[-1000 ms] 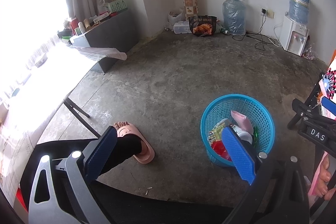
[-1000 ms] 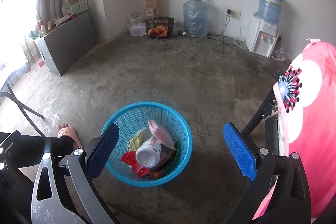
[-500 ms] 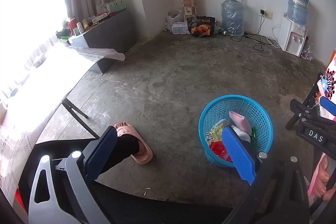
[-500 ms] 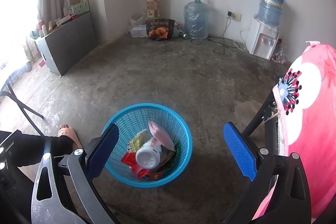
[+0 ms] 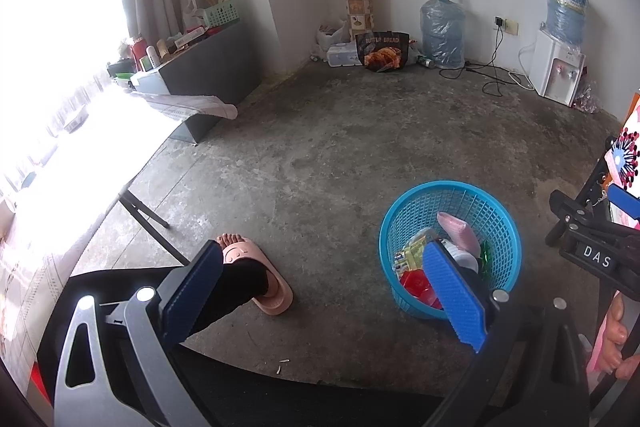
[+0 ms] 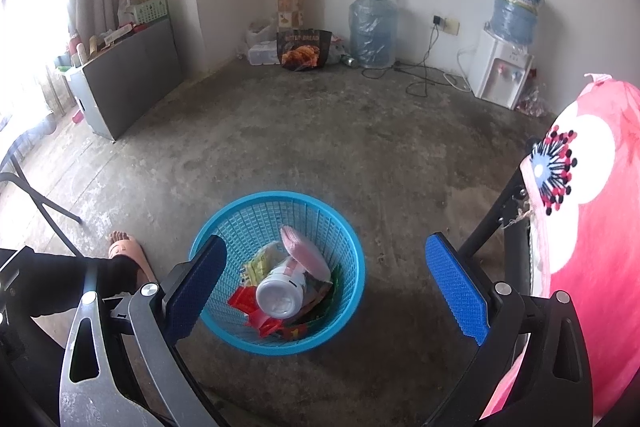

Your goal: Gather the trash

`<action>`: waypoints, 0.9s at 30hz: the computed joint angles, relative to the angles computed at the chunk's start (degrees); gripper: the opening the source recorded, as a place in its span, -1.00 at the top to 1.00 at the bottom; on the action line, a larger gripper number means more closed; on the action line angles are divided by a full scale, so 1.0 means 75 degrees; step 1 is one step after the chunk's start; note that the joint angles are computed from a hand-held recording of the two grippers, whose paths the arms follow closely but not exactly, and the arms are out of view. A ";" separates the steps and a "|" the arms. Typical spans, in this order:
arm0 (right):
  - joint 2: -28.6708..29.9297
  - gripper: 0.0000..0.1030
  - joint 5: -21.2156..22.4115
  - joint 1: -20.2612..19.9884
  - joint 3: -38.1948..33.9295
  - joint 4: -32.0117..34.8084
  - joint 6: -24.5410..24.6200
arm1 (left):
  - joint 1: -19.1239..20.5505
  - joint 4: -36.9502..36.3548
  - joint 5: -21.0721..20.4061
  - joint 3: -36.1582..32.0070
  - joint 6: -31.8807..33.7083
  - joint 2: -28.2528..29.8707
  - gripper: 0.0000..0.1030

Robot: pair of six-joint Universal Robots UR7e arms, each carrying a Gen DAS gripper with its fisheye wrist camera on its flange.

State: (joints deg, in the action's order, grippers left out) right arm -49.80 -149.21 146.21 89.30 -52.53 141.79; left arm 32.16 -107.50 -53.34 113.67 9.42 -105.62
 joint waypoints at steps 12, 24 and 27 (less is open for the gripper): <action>0.0006 -0.86 -0.0015 -0.0019 0.0019 -0.0091 -0.0146 | -0.0018 0.0053 -0.0016 -0.0003 -0.0005 -0.0027 -0.90; -0.0011 -0.86 0.0045 -0.0074 0.0089 -0.0290 -0.0272 | -0.0009 0.0034 -0.0021 0.0000 0.0006 -0.0015 -0.90; -0.0005 -0.86 0.0038 -0.0079 0.0085 -0.0296 -0.0281 | -0.0024 0.0033 -0.0011 0.0010 -0.0011 -0.0022 -0.90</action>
State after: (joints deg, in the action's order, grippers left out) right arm -49.84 -148.92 145.62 89.94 -54.75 139.68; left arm 31.98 -107.25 -53.43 113.74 9.34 -105.79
